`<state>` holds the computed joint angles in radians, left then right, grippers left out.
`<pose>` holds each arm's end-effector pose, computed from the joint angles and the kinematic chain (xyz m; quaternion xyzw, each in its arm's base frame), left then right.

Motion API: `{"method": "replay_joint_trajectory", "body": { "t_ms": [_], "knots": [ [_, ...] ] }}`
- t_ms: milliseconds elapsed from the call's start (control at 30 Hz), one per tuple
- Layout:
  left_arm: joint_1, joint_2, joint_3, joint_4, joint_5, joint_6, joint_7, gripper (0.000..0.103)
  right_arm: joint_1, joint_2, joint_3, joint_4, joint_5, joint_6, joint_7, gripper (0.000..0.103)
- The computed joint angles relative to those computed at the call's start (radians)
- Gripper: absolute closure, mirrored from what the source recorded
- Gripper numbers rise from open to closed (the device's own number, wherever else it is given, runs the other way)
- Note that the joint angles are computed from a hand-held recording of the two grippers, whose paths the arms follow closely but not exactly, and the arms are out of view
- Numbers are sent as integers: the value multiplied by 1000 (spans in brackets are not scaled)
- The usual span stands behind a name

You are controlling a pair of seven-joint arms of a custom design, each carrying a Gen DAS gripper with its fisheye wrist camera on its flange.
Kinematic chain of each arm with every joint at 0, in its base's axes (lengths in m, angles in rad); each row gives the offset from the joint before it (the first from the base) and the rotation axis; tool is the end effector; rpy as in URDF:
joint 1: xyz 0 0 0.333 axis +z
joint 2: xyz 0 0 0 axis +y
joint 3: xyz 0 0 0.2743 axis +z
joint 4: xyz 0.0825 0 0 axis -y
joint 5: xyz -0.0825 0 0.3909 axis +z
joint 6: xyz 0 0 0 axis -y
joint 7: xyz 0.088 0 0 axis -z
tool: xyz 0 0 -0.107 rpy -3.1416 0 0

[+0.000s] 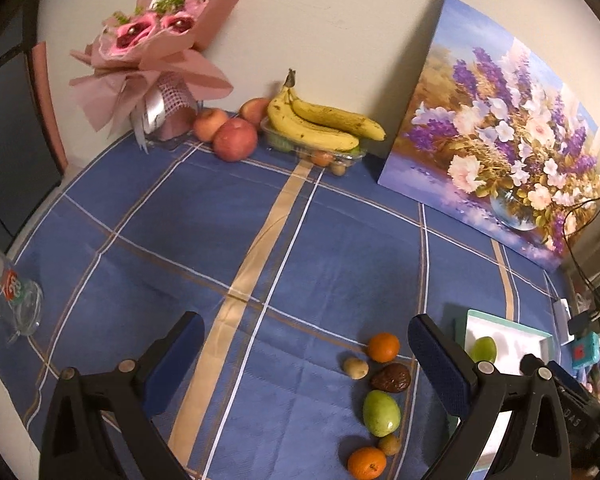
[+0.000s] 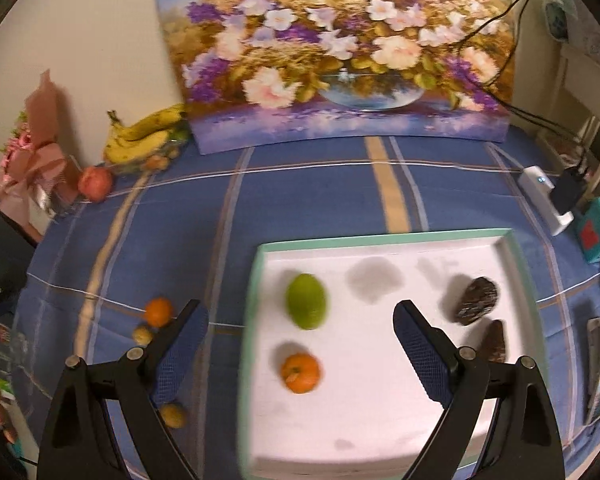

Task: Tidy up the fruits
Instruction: 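Move both open grippers from the tray to the loose fruit on the cloth, then lower the right gripper onto the dark round fruit and close on it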

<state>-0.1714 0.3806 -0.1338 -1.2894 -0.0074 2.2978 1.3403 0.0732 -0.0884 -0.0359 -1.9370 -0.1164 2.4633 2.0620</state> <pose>0.6816 -0.1957 0.5674 -0.6564 0.6872 -0.2822 0.1313 0.5897 0.0216 0.5489 -0.5311 0.7902 -0.1911 0.2386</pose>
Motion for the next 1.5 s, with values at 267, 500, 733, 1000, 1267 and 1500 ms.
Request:
{"method": "replay_joint_trajectory", "body": {
  "t_ms": [267, 500, 733, 1000, 1267, 1500],
  "knots": [
    [0, 54, 8, 45, 2, -70, -32, 1, 32, 60, 19, 50, 76, 2, -60, 26],
    [-13, 152, 15, 150, 19, -157, -51, 1, 45, 127, 31, 98, 169, -1, -120, 37],
    [-28, 254, 29, 273, 43, -233, -67, 2, 50, 201, 48, 154, 230, -32, -160, 42],
    [-25, 321, 30, 350, 39, -264, -81, 2, 49, 283, 69, 219, 285, -78, -194, 49],
    [-20, 330, 22, 357, 21, -264, -69, 2, 52, 337, 82, 271, 298, -109, -212, 59],
    [-14, 326, 8, 354, -11, -278, -57, 2, 56, 335, 81, 268, 282, -107, -218, 62]
  ]
}}
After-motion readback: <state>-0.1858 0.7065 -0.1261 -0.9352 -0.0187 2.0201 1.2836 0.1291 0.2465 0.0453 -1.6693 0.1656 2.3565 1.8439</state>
